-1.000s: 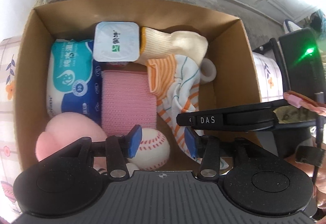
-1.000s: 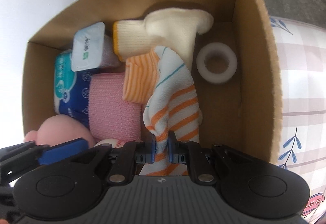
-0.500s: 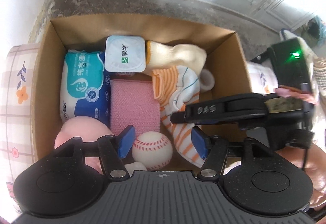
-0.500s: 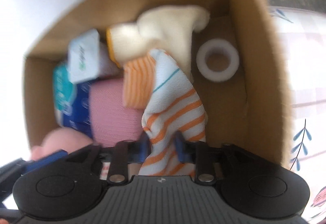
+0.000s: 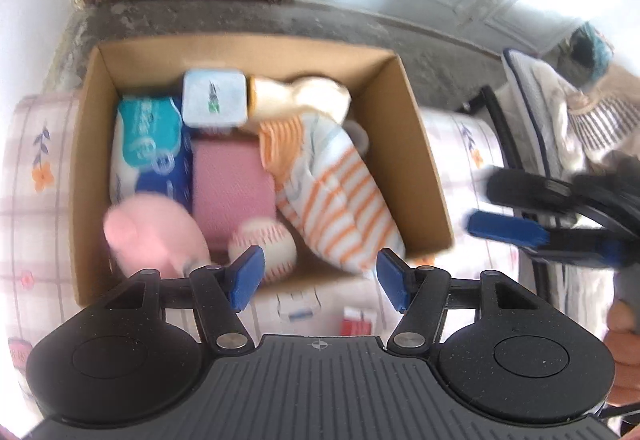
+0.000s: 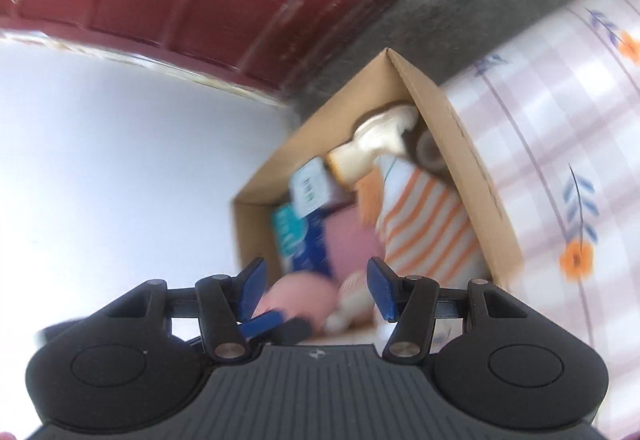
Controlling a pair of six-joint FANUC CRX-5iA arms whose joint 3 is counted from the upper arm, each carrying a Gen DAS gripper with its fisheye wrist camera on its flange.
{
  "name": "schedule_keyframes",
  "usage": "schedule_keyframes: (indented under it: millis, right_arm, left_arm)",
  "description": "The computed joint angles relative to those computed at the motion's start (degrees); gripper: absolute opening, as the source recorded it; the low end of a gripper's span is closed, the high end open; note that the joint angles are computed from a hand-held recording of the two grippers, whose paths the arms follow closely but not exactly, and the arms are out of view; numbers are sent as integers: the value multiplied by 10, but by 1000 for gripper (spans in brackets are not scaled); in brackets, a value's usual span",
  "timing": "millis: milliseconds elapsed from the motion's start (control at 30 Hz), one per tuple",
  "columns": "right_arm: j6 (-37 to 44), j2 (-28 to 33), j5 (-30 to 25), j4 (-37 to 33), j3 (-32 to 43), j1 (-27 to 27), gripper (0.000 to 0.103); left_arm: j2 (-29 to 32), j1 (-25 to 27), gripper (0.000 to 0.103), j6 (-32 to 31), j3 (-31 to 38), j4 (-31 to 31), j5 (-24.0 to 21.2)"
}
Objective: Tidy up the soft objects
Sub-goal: 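Withdraw the right gripper toward the blue-and-white fluffy cloth, then close the right gripper on the blue-and-white fluffy cloth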
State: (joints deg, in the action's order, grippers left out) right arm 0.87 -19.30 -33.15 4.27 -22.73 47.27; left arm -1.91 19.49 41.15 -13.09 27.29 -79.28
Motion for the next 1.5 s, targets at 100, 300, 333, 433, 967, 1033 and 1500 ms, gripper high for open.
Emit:
schedule_keyframes:
  millis: [100, 300, 333, 433, 967, 1033, 1500]
  right_arm:
    - [-141, -89, 3, 97, -82, 67, 61]
    - [-406, -208, -117, 194, -169, 243, 62]
    - [-441, -215, -143, 187, -175, 269, 62]
    - [-512, -216, -195, 179, -193, 329, 62]
    - [-226, -125, -132, -26, -184, 197, 68]
    - [-201, -119, -116, -54, -183, 185, 68]
    - [-172, -136, -96, -60, -169, 191, 14]
  left_arm:
    - [-13, 7, 62, -10, -12, -13, -25]
    - [-44, 8, 62, -39, -58, -43, -73]
    - [-49, 3, 62, -44, -68, -53, -80]
    - [-69, -17, 62, -63, -104, -80, -88]
    - [-105, -82, 58, -43, -203, -142, -50]
    - [-101, -86, 58, -33, -207, -138, -45]
    - [-112, -88, 58, -49, -209, -82, -79]
